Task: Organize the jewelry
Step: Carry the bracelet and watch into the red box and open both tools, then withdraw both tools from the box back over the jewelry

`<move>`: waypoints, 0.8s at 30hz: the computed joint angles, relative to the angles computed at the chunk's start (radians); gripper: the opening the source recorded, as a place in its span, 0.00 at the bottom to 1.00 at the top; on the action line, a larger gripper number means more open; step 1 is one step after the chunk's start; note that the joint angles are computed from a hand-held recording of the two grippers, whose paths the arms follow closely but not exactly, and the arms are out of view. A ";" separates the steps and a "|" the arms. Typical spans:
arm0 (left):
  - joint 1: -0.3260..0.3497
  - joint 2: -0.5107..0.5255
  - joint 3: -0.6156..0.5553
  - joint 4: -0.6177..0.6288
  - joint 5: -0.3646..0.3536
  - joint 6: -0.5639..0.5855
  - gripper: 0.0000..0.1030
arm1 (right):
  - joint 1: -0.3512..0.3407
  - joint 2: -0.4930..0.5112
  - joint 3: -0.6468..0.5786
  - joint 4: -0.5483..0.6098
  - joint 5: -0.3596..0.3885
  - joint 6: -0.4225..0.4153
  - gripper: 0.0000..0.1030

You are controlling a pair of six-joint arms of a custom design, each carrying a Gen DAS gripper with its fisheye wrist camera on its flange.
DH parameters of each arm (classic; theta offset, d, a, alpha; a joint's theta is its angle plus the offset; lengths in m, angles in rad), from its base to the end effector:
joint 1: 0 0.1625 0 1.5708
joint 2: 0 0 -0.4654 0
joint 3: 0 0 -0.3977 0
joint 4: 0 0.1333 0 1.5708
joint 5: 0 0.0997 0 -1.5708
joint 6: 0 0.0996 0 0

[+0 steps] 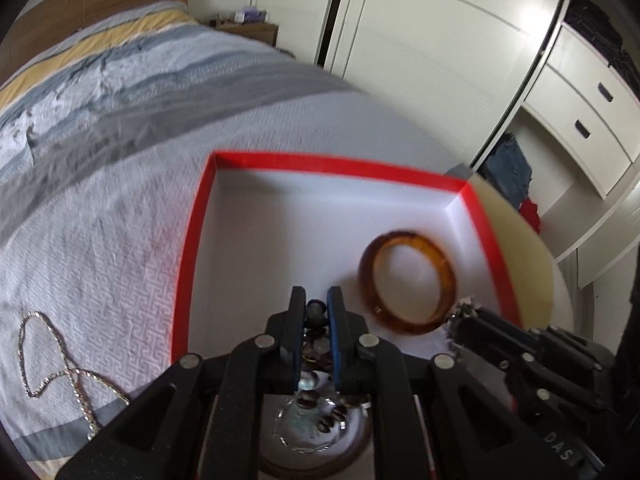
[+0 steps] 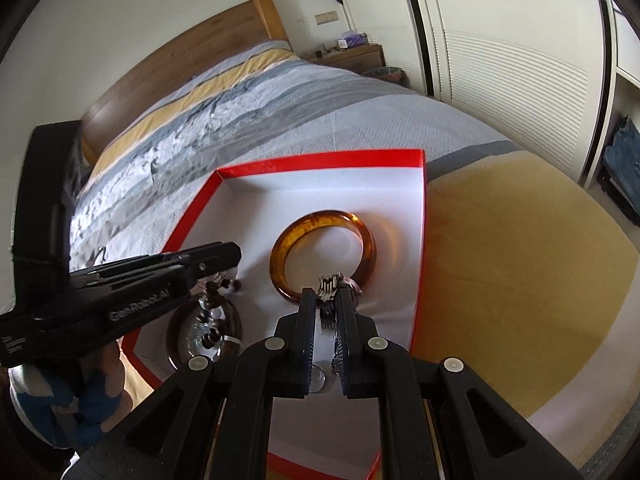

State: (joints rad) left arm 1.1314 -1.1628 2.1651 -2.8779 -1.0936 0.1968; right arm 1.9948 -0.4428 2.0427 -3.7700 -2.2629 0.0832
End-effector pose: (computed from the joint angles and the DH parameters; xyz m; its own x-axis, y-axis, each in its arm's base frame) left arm -0.0593 -0.5471 0.2001 -0.7665 0.4170 -0.4883 0.5666 0.7971 -0.2086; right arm 0.2835 -0.4585 -0.0427 -0.8751 0.0738 0.4782 -0.2679 0.7491 -0.6059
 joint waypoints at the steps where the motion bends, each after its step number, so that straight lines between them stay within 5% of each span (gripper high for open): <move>1: 0.002 0.002 0.001 -0.006 0.007 0.002 0.10 | 0.001 0.002 -0.001 0.002 -0.008 0.004 0.11; 3: 0.008 -0.001 -0.001 0.004 0.002 0.001 0.11 | 0.002 0.002 0.002 -0.001 -0.012 0.011 0.11; 6: 0.008 -0.026 -0.001 0.029 -0.024 -0.006 0.18 | 0.011 -0.004 0.001 0.011 -0.030 0.019 0.25; 12: -0.031 -0.117 0.034 0.057 -0.021 -0.013 0.22 | 0.063 -0.037 0.016 0.028 -0.074 0.044 0.28; 24: -0.097 -0.492 0.120 0.252 0.128 -0.080 0.22 | 0.270 -0.097 0.004 0.151 -0.113 0.132 0.29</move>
State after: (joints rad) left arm 1.0342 -1.6544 2.2853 -2.6255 -0.9655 0.1168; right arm 2.2644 -0.5395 2.0464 -3.6188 -2.3761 0.2148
